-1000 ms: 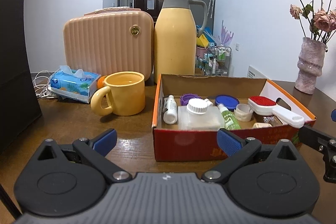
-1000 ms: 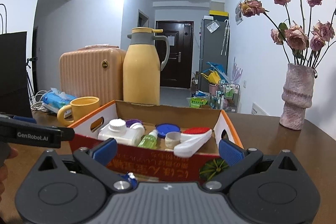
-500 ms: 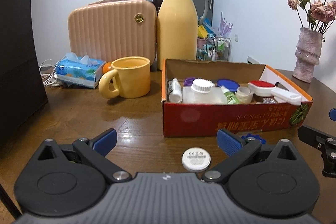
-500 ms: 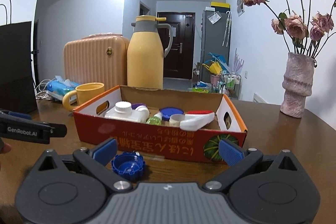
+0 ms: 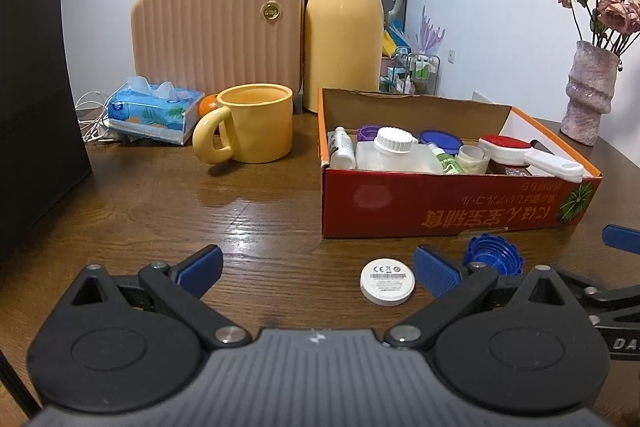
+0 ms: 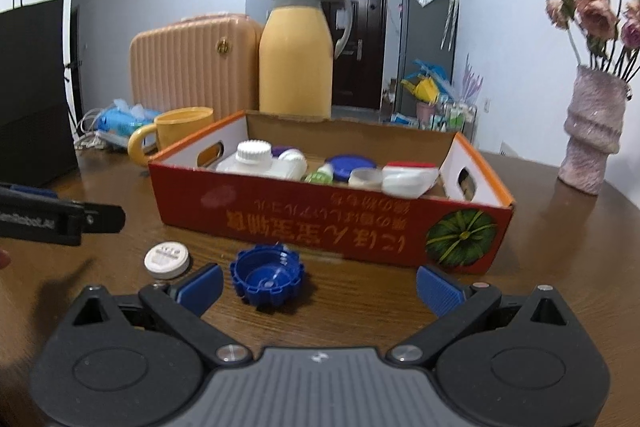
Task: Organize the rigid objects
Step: 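Grasp the blue ridged cap with the right gripper, then grasp the white round disc with the left gripper while the right gripper holds the blue cap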
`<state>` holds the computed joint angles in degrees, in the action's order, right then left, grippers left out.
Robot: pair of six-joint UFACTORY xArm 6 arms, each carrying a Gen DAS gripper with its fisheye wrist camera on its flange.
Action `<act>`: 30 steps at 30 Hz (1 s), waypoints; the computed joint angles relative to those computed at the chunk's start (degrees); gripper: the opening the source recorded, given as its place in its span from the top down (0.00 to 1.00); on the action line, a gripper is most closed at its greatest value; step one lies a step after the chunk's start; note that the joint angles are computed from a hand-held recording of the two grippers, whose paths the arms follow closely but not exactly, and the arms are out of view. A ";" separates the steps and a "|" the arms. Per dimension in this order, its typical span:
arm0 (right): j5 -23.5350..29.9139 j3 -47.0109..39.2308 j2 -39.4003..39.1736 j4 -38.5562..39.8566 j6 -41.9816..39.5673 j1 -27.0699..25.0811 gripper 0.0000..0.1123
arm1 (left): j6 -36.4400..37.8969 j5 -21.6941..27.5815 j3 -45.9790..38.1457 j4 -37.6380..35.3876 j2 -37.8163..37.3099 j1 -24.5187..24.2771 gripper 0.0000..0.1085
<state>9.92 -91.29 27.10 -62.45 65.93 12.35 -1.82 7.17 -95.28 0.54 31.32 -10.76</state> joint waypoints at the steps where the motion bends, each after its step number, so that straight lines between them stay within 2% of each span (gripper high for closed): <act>1: 0.17 -0.58 0.70 3.15 -2.62 0.20 0.08 | 0.46 0.10 0.02 -0.52 -0.03 0.06 0.05; 6: 1.24 -4.30 4.23 14.28 -12.31 1.35 0.08 | 2.55 0.31 0.00 -3.46 -0.10 0.51 0.05; 10: 4.96 -9.50 8.00 21.83 -19.62 2.78 0.11 | 1.73 1.02 -0.71 -3.36 0.27 1.16 0.05; 14: 8.04 -14.08 11.14 30.83 -26.80 3.59 0.19 | -0.57 2.63 -2.18 -1.67 0.98 1.85 0.05; 20: 11.36 -18.74 14.22 37.31 -32.90 4.36 0.38 | -1.41 3.00 -2.61 -1.40 1.18 2.11 0.05; 21: 11.63 -19.12 14.46 36.97 -32.88 4.43 0.39 | -1.71 3.07 -2.73 -0.92 1.28 2.10 0.05; 23: 11.06 -19.33 14.68 36.35 -32.74 4.50 0.52 | -2.88 3.35 -3.00 0.50 1.47 2.11 0.05; 25: 9.58 -18.66 14.45 36.34 -32.58 4.42 0.52 | -3.14 3.44 -3.16 0.65 1.58 2.15 0.05; 30: 5.65 -14.72 11.70 25.17 -23.92 3.85 0.52 | -3.73 3.27 -3.40 1.08 1.83 2.18 0.05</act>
<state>15.57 -106.01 38.79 -37.28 42.01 16.20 -5.54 10.44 -98.68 1.62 33.15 -8.59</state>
